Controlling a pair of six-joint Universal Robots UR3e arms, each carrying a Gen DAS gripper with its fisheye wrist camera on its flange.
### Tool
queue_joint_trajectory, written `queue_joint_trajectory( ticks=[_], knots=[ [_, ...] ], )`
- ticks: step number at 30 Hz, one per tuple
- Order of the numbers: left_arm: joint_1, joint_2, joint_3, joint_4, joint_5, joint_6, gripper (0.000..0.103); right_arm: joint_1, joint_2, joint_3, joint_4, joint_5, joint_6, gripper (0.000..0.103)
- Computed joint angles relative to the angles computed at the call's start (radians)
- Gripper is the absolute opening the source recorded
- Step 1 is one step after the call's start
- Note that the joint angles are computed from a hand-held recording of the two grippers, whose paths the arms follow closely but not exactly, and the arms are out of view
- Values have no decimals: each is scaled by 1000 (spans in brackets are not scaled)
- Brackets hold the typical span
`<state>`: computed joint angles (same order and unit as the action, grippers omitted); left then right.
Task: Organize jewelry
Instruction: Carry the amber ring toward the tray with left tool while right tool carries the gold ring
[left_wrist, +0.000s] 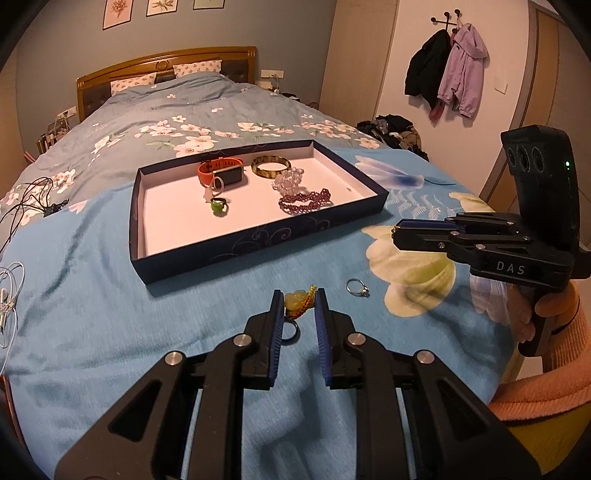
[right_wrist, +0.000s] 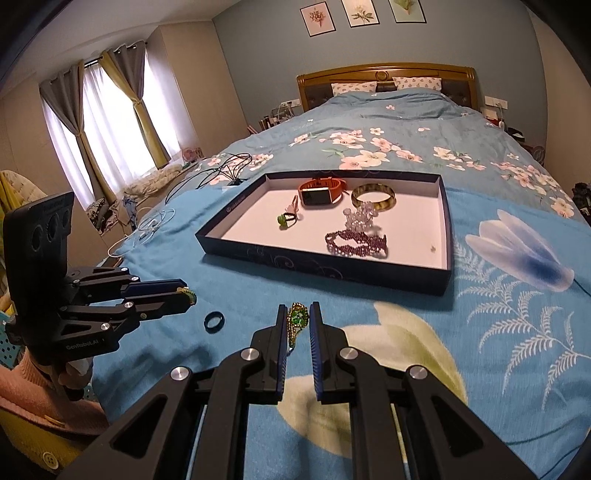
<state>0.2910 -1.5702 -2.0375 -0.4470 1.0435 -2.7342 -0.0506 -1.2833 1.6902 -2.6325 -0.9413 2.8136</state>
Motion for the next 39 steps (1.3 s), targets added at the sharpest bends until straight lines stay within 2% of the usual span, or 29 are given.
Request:
queue_joint_trajectory(
  ticks=[17,39],
  knots=[
    [-23,-82,92,63,36,-44,17,15,71,-109,-11,-6,28,10],
    [-46,-131,169,73,53,-66,17,22,109,-177,0,-4,39,10]
  ],
)
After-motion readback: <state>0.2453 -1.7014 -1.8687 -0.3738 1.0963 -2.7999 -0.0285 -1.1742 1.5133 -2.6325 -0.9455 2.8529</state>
